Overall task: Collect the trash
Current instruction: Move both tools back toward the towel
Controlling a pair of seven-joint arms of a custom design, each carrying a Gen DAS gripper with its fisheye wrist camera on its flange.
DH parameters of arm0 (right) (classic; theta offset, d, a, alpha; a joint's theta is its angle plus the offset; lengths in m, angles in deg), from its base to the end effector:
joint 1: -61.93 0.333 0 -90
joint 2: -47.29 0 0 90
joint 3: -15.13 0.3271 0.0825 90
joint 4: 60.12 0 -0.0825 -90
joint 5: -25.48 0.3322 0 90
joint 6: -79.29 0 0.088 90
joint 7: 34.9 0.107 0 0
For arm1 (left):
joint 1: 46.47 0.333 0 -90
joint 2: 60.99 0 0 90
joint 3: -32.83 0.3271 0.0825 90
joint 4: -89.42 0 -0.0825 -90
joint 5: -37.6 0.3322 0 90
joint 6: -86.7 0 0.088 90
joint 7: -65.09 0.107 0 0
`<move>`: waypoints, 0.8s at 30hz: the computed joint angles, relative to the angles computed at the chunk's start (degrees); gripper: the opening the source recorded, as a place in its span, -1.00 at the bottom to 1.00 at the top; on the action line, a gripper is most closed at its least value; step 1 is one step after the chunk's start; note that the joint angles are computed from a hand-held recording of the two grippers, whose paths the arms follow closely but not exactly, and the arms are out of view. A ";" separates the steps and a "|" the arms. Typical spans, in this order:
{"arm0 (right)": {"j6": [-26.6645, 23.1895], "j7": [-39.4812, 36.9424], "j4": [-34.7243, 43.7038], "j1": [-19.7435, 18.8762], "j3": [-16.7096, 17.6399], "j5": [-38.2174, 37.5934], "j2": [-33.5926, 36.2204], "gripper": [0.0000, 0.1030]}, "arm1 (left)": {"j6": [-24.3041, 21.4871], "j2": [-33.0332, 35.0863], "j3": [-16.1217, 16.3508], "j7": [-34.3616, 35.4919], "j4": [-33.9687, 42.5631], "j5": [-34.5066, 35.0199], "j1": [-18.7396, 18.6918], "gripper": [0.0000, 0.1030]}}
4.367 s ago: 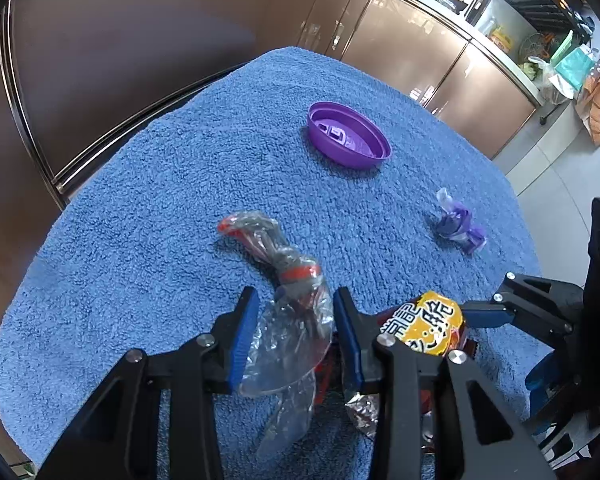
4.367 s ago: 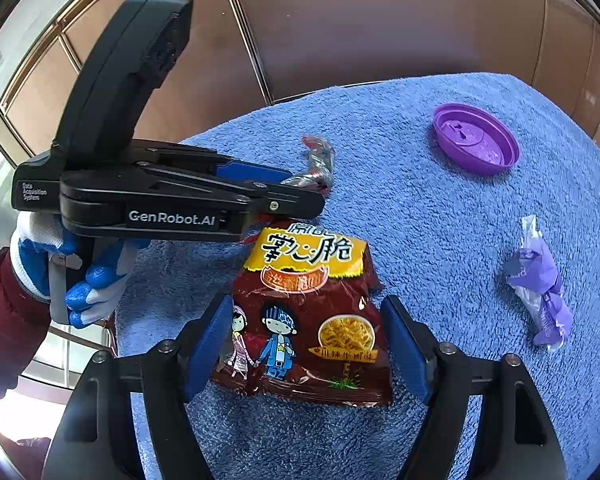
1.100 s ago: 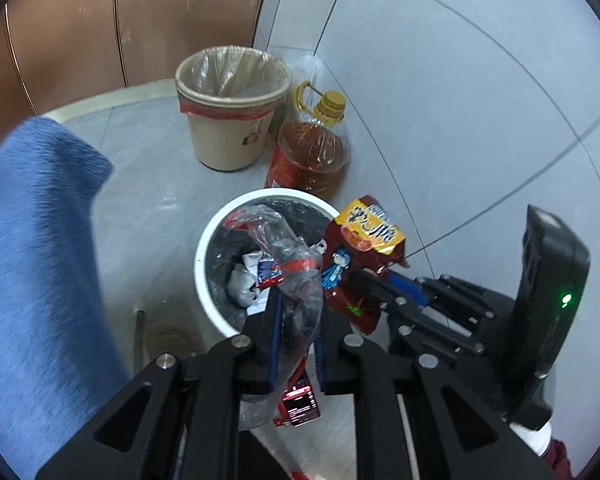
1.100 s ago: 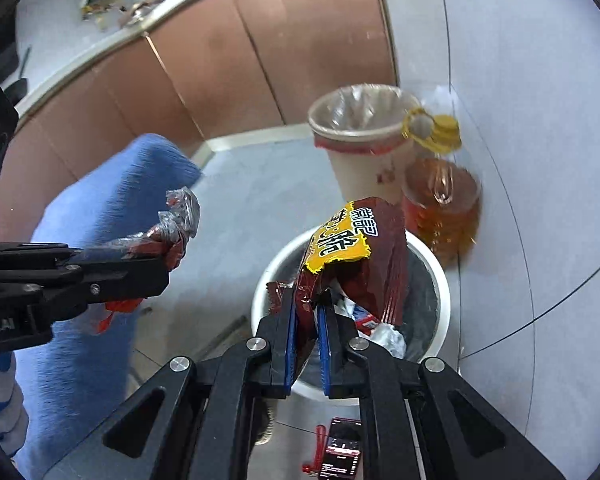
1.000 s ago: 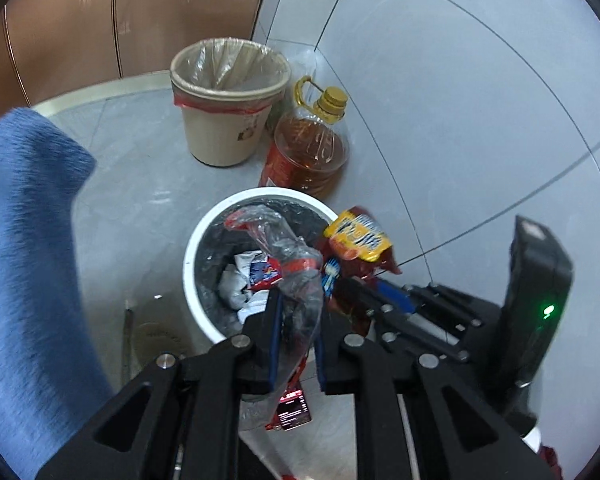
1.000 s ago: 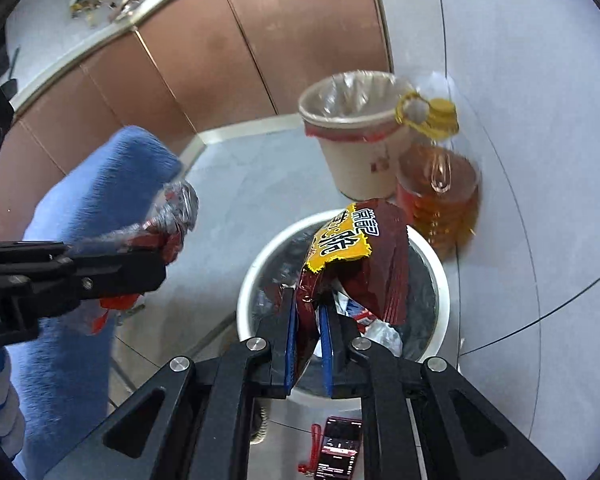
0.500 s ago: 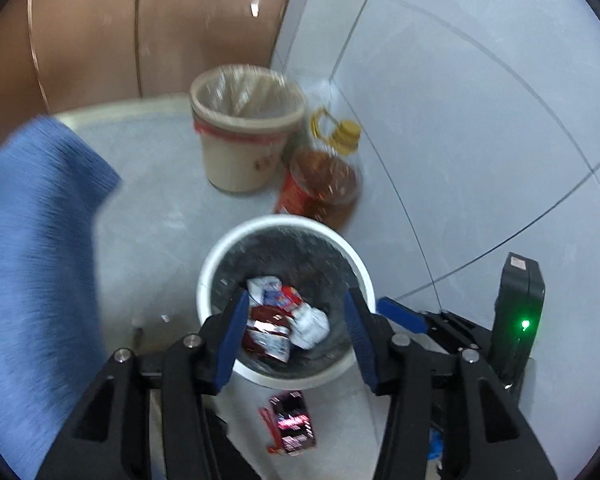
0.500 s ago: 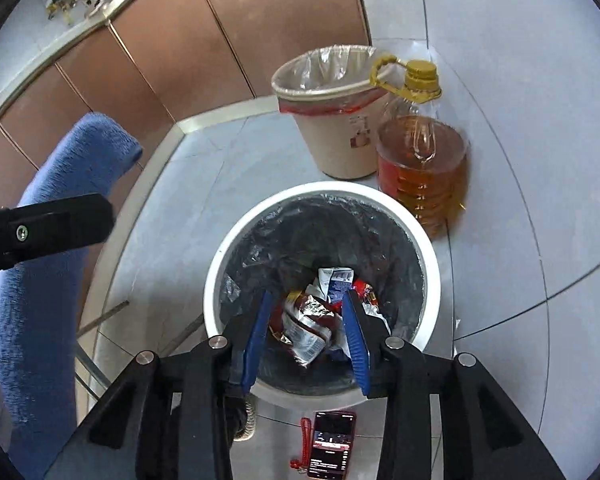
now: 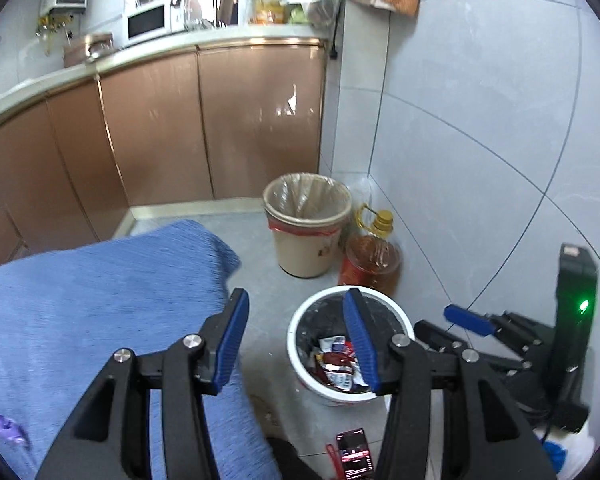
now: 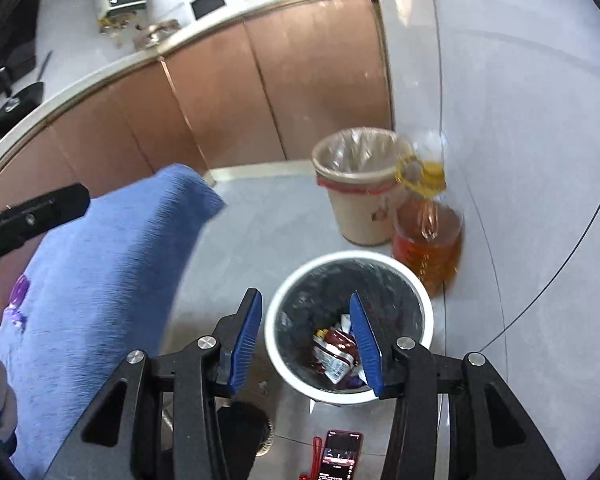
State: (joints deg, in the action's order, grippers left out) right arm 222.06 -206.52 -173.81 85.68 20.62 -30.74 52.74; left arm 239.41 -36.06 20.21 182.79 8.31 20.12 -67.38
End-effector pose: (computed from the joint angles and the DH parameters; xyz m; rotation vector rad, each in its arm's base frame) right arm 0.4924 0.2787 0.4965 -1.2277 2.1252 -0.7338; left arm 0.5997 -0.3434 0.5762 -0.9846 2.4150 -1.1380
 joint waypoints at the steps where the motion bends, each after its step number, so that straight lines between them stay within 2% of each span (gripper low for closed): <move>1: -0.66 -0.02 0.45 0.37 0.25 -0.25 -0.23 -0.11 | 0.96 -1.18 -0.31 0.80 -1.53 -0.69 0.59 -0.08; 8: -6.97 -2.94 5.89 3.44 2.31 -0.85 -0.51 -0.09 | 5.42 -8.86 -2.78 8.48 -10.45 -9.19 5.38 0.00; 11: -9.02 -4.92 8.69 4.77 2.79 -0.74 0.33 -0.08 | 5.83 -11.38 -2.97 11.38 -12.48 -13.09 7.08 0.01; 18: -11.46 -10.93 17.21 8.00 2.84 0.41 4.79 -0.03 | 6.59 -14.43 -1.74 16.13 -14.60 -20.34 10.22 0.13; 24: -12.14 -19.27 28.25 11.52 1.76 2.96 11.44 0.01 | 5.89 -14.07 0.25 15.93 -13.50 -22.49 12.89 0.17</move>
State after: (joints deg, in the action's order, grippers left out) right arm 209.92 -225.80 -145.56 97.19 22.38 -27.78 64.17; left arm 245.30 -50.13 20.46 198.72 -5.19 -2.38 -54.50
